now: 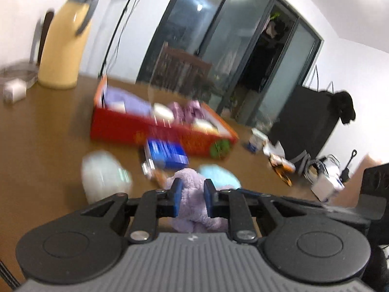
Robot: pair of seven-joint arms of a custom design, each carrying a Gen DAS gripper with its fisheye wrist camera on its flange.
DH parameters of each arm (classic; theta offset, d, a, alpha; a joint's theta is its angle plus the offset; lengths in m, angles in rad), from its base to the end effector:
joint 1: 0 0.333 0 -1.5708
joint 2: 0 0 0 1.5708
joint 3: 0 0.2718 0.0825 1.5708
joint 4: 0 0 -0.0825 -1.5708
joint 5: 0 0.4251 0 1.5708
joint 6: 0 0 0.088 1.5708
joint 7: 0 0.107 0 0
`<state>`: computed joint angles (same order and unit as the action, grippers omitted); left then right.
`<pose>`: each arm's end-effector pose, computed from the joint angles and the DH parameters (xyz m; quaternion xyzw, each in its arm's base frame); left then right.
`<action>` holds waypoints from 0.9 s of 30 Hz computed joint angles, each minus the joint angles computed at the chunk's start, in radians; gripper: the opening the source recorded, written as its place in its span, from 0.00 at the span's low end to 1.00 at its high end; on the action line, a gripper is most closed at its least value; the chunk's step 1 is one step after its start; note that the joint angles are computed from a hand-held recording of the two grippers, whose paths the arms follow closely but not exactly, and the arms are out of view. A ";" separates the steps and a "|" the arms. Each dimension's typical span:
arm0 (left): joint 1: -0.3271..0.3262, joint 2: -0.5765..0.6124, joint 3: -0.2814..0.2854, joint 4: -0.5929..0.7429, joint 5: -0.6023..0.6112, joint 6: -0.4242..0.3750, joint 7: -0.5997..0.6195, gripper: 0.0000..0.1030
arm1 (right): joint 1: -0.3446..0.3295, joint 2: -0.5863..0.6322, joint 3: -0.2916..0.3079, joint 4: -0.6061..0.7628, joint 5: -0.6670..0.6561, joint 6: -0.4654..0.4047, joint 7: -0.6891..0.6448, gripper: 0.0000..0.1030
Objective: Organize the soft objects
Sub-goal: 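Close both grippers on the lavender fluffy towel, then lift the lavender towel into the box and open both grippers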
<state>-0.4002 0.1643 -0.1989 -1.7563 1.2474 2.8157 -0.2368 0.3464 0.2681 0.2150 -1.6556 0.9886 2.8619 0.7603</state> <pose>0.5393 -0.4162 0.4933 -0.6522 0.5368 -0.4890 0.2175 0.6308 0.3256 0.4895 -0.7336 0.4356 -0.0977 0.5124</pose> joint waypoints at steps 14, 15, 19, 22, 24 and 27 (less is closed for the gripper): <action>-0.028 -0.113 -0.076 -0.165 -0.059 -0.126 -0.069 0.32 | 0.046 -0.266 -0.057 -0.343 0.304 0.007 -0.181 0.29; -0.024 -0.120 -0.077 -0.171 -0.057 -0.120 -0.065 0.33 | 0.052 -0.266 -0.060 -0.344 0.312 0.020 -0.188 0.30; -0.017 -0.103 -0.080 -0.155 -0.062 -0.111 -0.059 0.34 | 0.061 -0.247 -0.069 -0.328 0.295 0.036 -0.148 0.33; -0.014 -0.096 -0.075 -0.147 -0.056 -0.109 -0.068 0.38 | 0.057 -0.228 -0.070 -0.310 0.294 0.022 -0.129 0.34; -0.010 -0.089 -0.070 -0.140 -0.056 -0.108 -0.075 0.41 | 0.054 -0.212 -0.068 -0.294 0.297 0.008 -0.121 0.34; -0.004 -0.064 -0.062 -0.119 -0.083 -0.112 -0.053 0.47 | 0.047 -0.177 -0.063 -0.263 0.287 -0.011 -0.101 0.35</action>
